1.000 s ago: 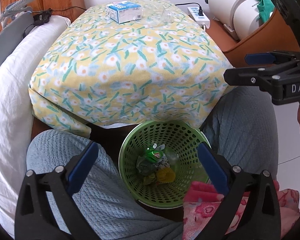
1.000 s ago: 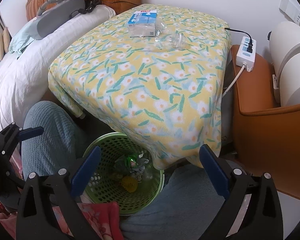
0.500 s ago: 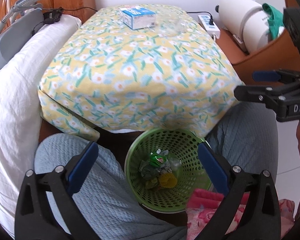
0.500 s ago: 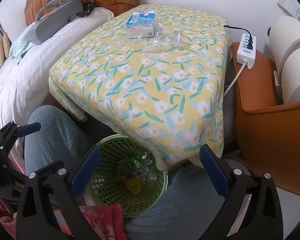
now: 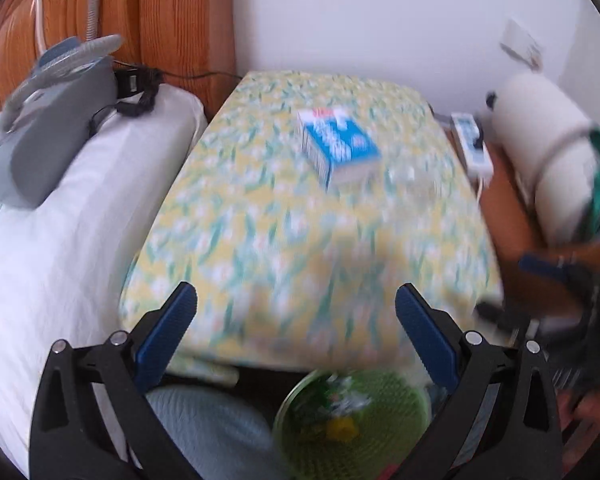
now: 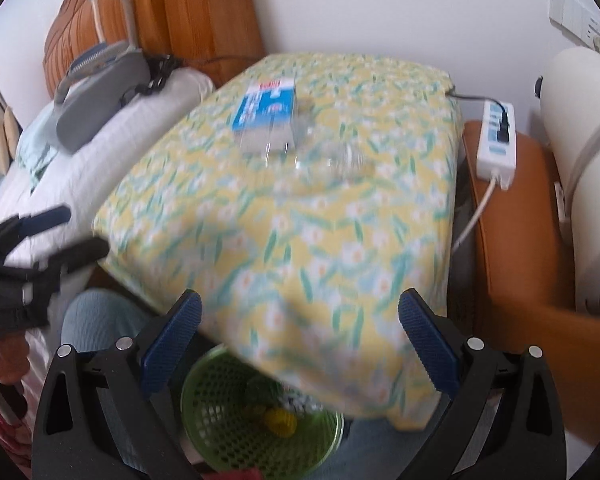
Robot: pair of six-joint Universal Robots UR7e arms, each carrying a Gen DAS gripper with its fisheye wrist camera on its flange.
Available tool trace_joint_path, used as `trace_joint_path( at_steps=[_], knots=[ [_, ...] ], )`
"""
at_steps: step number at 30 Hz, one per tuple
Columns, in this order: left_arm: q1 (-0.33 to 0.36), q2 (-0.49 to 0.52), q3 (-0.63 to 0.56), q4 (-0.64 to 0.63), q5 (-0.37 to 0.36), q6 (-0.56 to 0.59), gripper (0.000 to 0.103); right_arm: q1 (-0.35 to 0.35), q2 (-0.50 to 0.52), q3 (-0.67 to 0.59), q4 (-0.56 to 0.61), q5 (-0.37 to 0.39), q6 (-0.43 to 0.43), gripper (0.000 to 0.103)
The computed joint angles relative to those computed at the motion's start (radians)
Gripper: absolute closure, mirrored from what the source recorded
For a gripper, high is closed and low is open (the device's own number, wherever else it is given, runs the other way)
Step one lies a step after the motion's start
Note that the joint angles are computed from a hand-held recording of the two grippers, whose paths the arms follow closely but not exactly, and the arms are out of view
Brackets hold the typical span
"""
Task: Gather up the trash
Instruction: 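Grasp the blue-and-white milk carton with left gripper while right reaches toward the plastic bottle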
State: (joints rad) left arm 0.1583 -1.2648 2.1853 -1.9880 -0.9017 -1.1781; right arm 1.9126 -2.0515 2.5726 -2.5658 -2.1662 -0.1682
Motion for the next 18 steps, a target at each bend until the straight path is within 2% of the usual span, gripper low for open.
trace_joint_path(
  at_steps=[4,8,12,18],
  knots=[
    [0.118,0.085,-0.116,-0.051,-0.001,0.064,0.008,-0.048,0.021,-0.008,-0.054,0.056,-0.036,0.005],
    [0.213,0.226,-0.268,-0.037,0.043,0.101,0.008,-0.083,0.046,-0.004,-0.109,0.069,-0.075,0.003],
    [0.279,0.343,-0.395,0.003,0.054,0.148,0.008,-0.137,0.048,-0.009,-0.118,0.133,-0.102,0.003],
    [0.350,0.452,-0.504,0.026,0.003,0.183,0.008,-0.171,0.116,-0.023,-0.193,0.160,-0.150,0.003]
  ],
)
